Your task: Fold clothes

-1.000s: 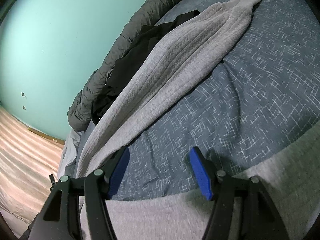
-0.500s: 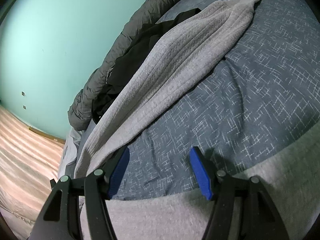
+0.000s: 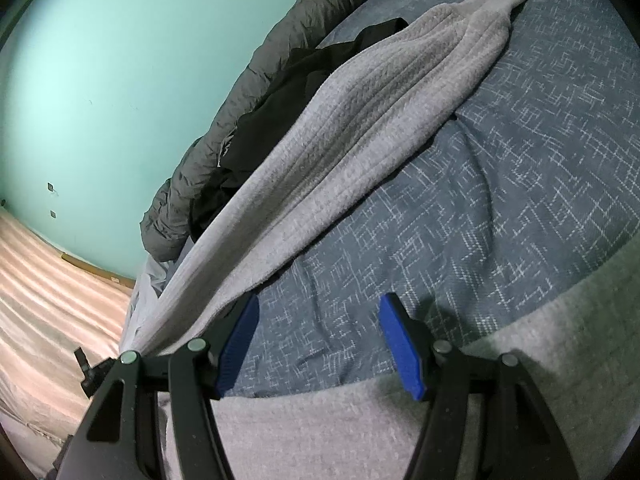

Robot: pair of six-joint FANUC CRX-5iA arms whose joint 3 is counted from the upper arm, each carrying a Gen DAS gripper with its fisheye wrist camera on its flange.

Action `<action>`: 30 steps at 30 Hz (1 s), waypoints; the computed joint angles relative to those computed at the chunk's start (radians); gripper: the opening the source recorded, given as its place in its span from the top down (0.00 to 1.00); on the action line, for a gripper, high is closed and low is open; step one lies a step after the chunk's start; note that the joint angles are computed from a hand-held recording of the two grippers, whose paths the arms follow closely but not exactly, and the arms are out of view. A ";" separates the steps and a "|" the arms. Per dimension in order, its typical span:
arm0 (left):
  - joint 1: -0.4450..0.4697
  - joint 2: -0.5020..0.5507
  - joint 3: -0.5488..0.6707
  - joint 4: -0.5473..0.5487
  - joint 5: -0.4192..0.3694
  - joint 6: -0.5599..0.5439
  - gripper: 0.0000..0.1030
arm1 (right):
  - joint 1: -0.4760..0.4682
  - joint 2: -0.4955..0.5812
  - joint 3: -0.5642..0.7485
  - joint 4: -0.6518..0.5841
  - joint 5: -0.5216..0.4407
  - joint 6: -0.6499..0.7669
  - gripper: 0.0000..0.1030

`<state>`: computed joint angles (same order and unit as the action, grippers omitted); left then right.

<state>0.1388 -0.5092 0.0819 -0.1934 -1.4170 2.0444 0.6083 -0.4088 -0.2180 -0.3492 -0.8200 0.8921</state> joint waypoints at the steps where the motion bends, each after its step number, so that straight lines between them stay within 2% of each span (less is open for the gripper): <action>1: 0.019 0.011 -0.004 0.022 0.007 -0.009 0.85 | 0.001 0.001 0.000 0.001 0.000 0.000 0.38; 5: 0.072 0.051 -0.052 0.085 0.043 -0.004 0.83 | 0.009 0.007 0.003 0.011 -0.005 0.001 0.38; 10: 0.114 0.055 -0.122 0.094 0.050 0.063 0.56 | 0.014 0.018 0.009 0.014 -0.010 0.008 0.38; 13: 0.030 0.071 -0.084 -0.007 0.021 0.092 0.56 | 0.008 0.025 0.017 -0.002 -0.019 0.031 0.38; 18: -0.203 0.079 0.005 -0.233 -0.052 0.197 0.52 | 0.023 0.041 0.035 -0.007 -0.023 0.046 0.38; 19: -0.230 0.081 0.012 -0.238 -0.056 0.199 0.48 | 0.027 0.044 0.038 -0.005 -0.023 0.048 0.38; 22: -0.308 0.082 0.013 -0.221 -0.032 0.230 0.46 | 0.035 0.040 0.038 0.004 -0.022 0.051 0.38; 27: -0.441 0.108 -0.012 -0.183 0.060 0.352 0.44 | 0.020 0.042 0.052 0.026 -0.020 0.060 0.38; 30: -0.513 0.131 -0.027 -0.178 0.112 0.424 0.43 | -0.026 0.068 0.086 0.017 -0.041 0.100 0.38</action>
